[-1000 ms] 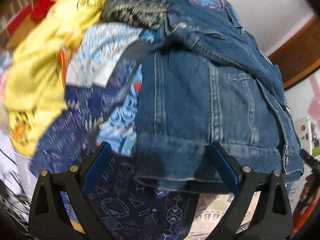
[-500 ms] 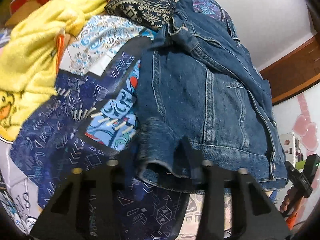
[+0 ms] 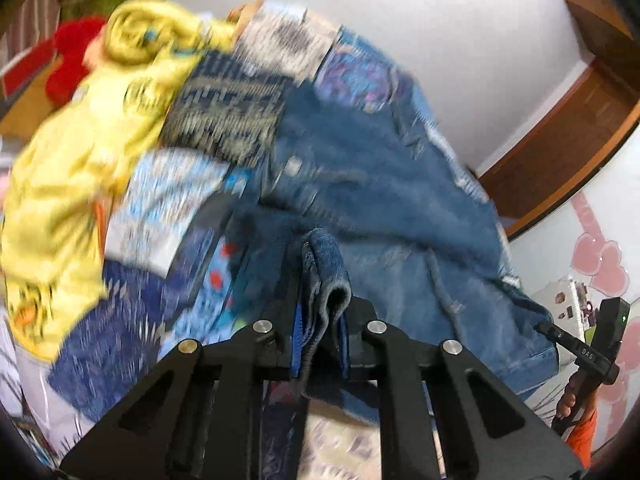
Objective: Fold large clothes
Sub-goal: 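Grasp the hem with both tools and fold it up over the collar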
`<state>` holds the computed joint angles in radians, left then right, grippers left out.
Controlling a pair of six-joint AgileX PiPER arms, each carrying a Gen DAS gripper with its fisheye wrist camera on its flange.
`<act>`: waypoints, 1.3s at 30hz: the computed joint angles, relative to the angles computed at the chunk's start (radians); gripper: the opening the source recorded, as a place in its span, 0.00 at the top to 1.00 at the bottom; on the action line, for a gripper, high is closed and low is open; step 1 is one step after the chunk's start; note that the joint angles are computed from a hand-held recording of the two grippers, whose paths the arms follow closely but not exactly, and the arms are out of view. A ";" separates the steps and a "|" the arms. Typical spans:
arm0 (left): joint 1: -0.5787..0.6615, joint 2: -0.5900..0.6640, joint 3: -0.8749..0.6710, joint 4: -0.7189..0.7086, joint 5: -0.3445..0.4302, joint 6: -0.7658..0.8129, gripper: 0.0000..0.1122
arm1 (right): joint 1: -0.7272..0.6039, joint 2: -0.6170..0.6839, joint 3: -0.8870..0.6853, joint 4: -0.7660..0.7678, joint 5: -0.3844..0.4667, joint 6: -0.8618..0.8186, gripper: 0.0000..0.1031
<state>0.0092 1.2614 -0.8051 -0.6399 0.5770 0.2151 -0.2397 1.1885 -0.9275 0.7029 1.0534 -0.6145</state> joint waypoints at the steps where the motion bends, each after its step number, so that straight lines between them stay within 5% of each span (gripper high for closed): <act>1: -0.006 0.008 -0.029 0.000 -0.003 -0.007 0.89 | 0.005 0.014 -0.027 0.015 0.003 -0.007 0.88; 8: -0.024 0.159 -0.312 0.052 0.000 -0.065 0.89 | 0.084 0.146 -0.259 0.033 -0.096 0.021 0.88; 18: -0.010 0.549 -0.744 0.153 -0.021 -0.293 0.89 | 0.103 0.530 -0.630 -0.015 -0.209 0.193 0.91; 25: -0.060 0.859 -1.022 0.421 0.070 -0.514 0.89 | 0.157 0.829 -0.896 -0.220 -0.151 0.361 0.91; 31: -0.077 0.969 -1.079 0.489 0.108 -0.501 0.87 | 0.129 0.905 -0.933 -0.208 -0.085 0.289 0.93; 37: -0.131 0.971 -1.158 0.635 0.253 -0.446 0.79 | 0.137 0.901 -1.012 -0.308 0.041 0.267 0.87; 38: -0.139 0.961 -1.157 0.661 0.265 -0.448 0.73 | 0.145 0.899 -1.018 -0.331 0.039 0.280 0.79; 39: -0.152 0.936 -1.139 0.697 0.272 -0.453 0.64 | 0.158 0.857 -0.985 -0.395 0.011 0.312 0.57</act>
<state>-0.1424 2.1973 -1.9444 0.0573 0.8490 -0.2384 -0.0818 2.0450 -1.9121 0.3082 1.0639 -0.3029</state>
